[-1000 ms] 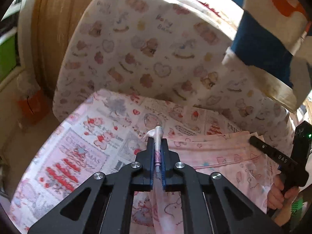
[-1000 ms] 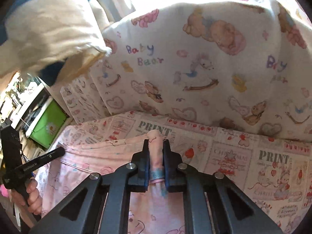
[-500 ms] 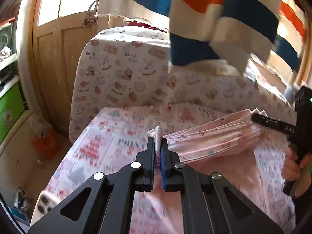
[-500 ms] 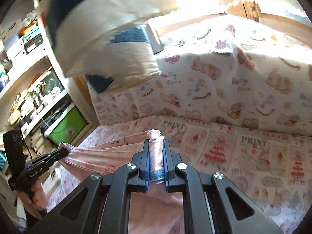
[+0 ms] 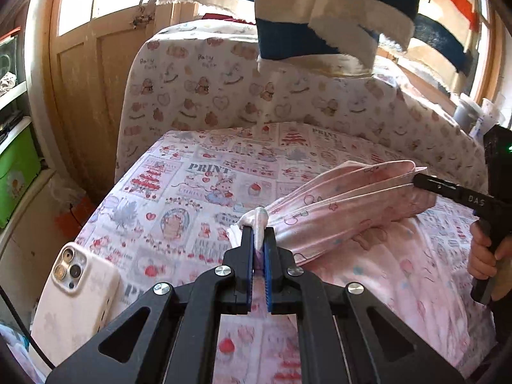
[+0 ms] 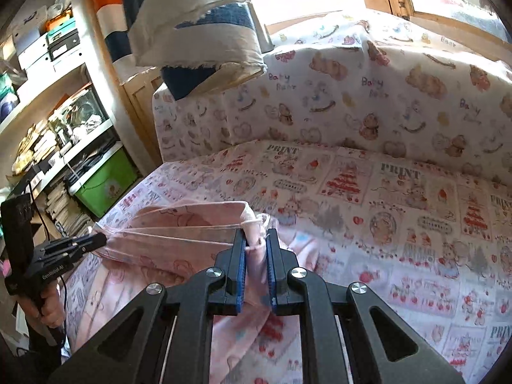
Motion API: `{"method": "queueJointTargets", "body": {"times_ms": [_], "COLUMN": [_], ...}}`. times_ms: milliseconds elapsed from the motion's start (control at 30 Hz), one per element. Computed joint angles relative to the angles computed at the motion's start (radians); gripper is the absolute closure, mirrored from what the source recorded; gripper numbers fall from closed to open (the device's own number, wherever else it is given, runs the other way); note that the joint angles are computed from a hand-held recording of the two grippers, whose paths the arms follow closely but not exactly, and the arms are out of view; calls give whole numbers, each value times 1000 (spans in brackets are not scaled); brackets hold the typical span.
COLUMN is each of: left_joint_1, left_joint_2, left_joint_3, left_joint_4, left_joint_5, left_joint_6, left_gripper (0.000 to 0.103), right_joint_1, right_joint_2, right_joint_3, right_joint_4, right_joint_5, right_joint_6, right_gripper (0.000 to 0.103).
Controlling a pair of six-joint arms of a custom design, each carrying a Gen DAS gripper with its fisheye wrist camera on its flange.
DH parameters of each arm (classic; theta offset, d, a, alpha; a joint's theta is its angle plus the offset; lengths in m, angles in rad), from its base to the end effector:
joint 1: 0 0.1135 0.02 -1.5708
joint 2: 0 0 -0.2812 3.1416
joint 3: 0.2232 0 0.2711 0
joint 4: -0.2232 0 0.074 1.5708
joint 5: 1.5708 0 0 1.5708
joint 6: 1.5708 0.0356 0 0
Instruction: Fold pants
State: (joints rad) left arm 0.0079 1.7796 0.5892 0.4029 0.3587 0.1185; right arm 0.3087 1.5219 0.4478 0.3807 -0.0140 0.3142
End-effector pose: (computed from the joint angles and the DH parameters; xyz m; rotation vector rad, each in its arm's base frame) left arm 0.3080 -0.0101 0.0893 0.3012 2.3035 -0.3587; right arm 0.2564 0.0823 0.1205 -0.0012 2.2876 0.3441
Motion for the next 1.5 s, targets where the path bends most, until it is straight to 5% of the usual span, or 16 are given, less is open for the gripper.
{"method": "queueJointTargets", "body": {"times_ms": [367,433,633,700,733,900,1067,1233,1500], "left_joint_1": [-5,8,55,74,78,76,16,23,32], "left_joint_2": [-16,-25,-121,-149,-159,-150,-74,-34,-52], "left_joint_3": [-112,-128,-223,-235,-235,-166,-91,-75,-142], "left_joint_4": [81,82,110,102,100,58,41,4,23], "left_joint_5": [-74,-58,-30,-14,-15,-11,-107,-68,-102], "left_joint_6": [120,128,172,174,164,93,35,47,113], "left_gripper": [86,74,59,53,53,53,53,51,51], "right_joint_1": [72,71,64,65,69,94,154,111,103], "right_joint_2": [-180,-210,-321,-365,-395,-493,-389,-318,-275], "right_joint_3": [-139,-156,-188,-193,-200,-188,-101,-108,-143], "right_joint_4": [-85,-114,-235,-277,-290,-313,-343,-316,-332], "right_joint_5": [58,54,45,50,61,135,315,225,198], "right_joint_6": [-15,-9,10,24,34,44,69,59,62], "right_gripper": [92,92,88,80,74,73,73,82,82]}}
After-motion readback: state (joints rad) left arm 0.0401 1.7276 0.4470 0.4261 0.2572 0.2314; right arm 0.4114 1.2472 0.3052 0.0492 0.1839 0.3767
